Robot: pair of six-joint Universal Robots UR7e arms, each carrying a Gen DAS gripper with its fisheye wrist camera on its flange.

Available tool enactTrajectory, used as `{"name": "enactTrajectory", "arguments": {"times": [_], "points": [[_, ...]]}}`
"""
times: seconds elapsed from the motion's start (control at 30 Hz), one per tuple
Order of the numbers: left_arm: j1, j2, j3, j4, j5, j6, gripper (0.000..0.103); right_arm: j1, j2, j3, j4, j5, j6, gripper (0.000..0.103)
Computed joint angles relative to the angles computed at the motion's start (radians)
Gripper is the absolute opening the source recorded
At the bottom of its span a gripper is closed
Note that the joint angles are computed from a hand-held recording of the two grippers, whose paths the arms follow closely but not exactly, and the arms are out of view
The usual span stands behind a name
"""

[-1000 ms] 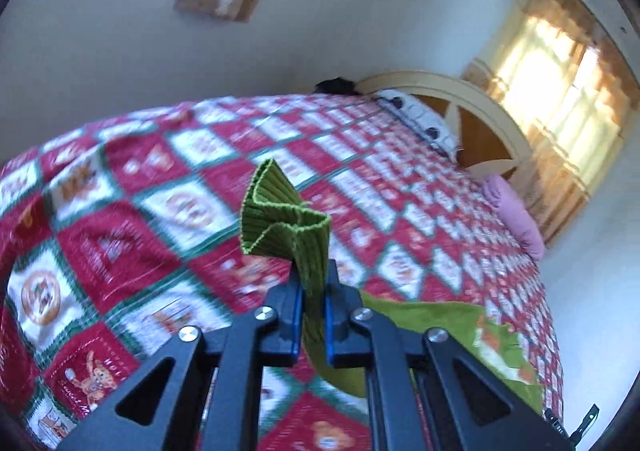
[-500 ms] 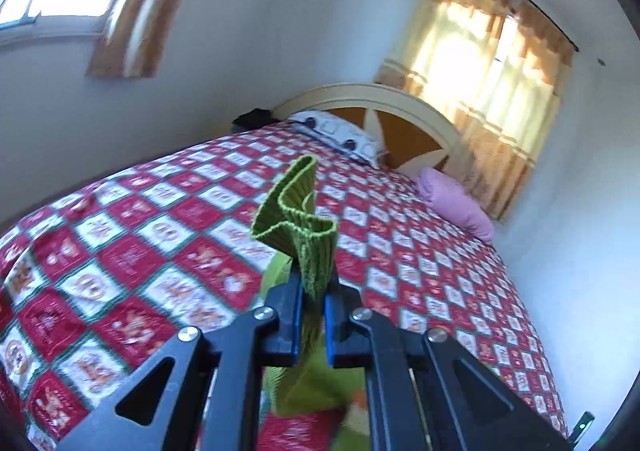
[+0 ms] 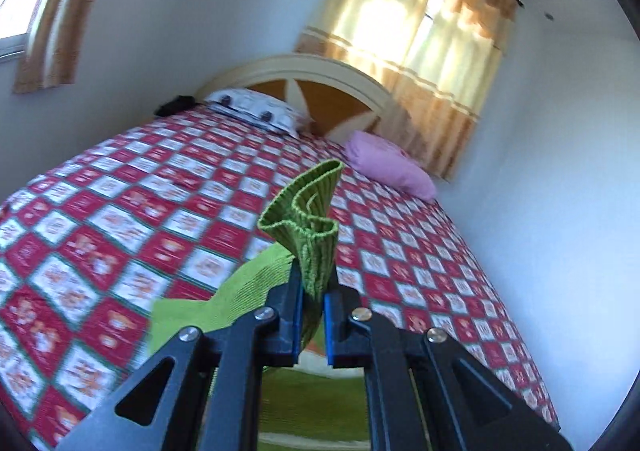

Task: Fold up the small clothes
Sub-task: 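Fold the sleeve across the sweater body with the left tool and release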

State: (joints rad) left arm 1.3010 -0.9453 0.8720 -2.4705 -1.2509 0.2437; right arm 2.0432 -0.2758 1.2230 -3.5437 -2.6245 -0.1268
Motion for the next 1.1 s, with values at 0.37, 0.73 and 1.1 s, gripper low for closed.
{"name": "enactTrajectory", "arguments": {"times": [0.37,0.73,1.1], "points": [[-0.095,0.095,0.288,-0.227,0.242,0.163,0.024,-0.006,0.0,0.005,0.019,0.002,0.032,0.073],[-0.019,-0.083,0.498,-0.334,0.216,0.346,0.075,-0.009,-0.023,0.052,-0.036,0.089,0.024,0.074],[0.108,0.021,0.277,-0.386,0.444,0.491,0.089,0.016,0.005,-0.164,0.462,0.359,0.246,0.059]]}}
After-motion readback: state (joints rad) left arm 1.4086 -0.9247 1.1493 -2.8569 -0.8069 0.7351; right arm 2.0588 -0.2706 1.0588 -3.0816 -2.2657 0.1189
